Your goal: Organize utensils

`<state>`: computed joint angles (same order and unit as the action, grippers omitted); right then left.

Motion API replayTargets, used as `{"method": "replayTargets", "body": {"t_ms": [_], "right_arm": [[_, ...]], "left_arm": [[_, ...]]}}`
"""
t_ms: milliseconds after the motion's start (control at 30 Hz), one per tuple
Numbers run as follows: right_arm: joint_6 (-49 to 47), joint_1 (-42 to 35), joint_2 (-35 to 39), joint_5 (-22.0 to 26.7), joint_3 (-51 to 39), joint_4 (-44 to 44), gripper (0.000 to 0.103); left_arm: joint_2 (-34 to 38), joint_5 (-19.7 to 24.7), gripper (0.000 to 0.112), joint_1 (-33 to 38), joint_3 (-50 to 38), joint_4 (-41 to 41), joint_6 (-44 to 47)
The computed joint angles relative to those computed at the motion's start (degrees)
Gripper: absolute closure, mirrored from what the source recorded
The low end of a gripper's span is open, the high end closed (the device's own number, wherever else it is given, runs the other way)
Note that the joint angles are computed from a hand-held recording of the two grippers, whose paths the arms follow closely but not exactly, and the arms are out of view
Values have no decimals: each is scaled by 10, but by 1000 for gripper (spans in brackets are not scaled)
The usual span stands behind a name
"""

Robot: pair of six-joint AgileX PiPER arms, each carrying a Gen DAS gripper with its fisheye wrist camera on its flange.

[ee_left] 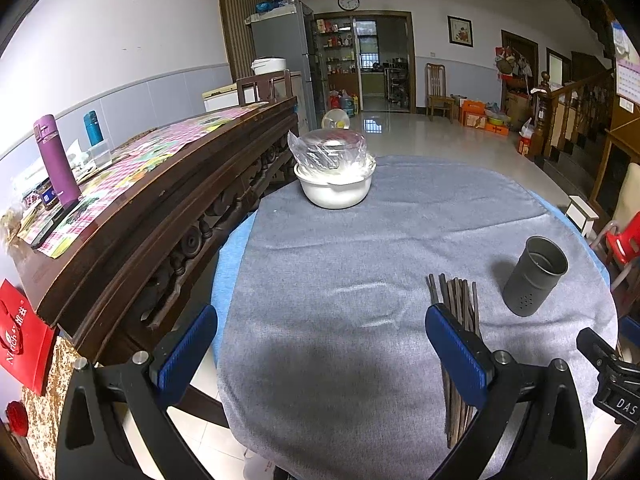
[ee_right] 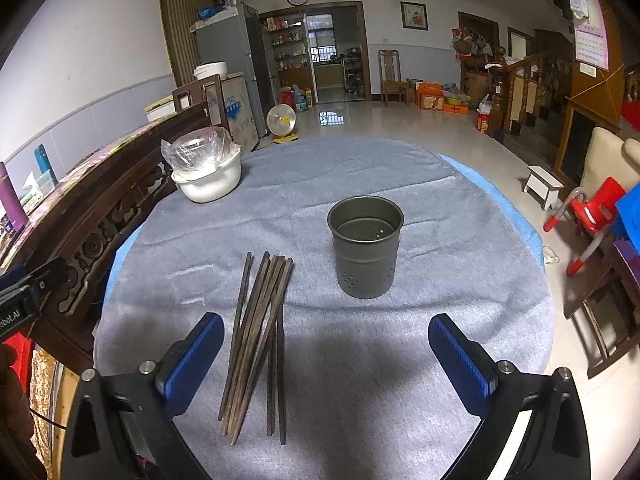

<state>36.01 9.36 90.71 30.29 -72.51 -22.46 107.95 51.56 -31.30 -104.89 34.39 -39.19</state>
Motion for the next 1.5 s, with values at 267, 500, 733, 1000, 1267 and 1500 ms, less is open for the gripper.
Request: {"method": "replayTargets", "body": {"t_ms": [267, 500, 733, 1000, 1267, 1500], "right_arm": [[40, 16, -1, 7, -1, -45, 0], [125, 40, -13, 26, 8, -134, 0], [142, 52, -31, 33, 17, -154, 0], [157, 64, -53, 44, 36, -173, 0], [162, 61, -69, 53, 47, -175, 0], [169, 70, -68, 83, 40, -186, 0]], "left_arm": [[0, -6, 9, 0, 3, 2, 0], [-9, -12, 9, -3, 17, 5, -8], [-25, -19, 9, -5, 36, 3, -7], [-40, -22, 9, -15, 52, 8, -12], [-48, -17, 9, -26, 60, 14, -15], [-54, -16, 9, -35, 66, 15, -17]]}}
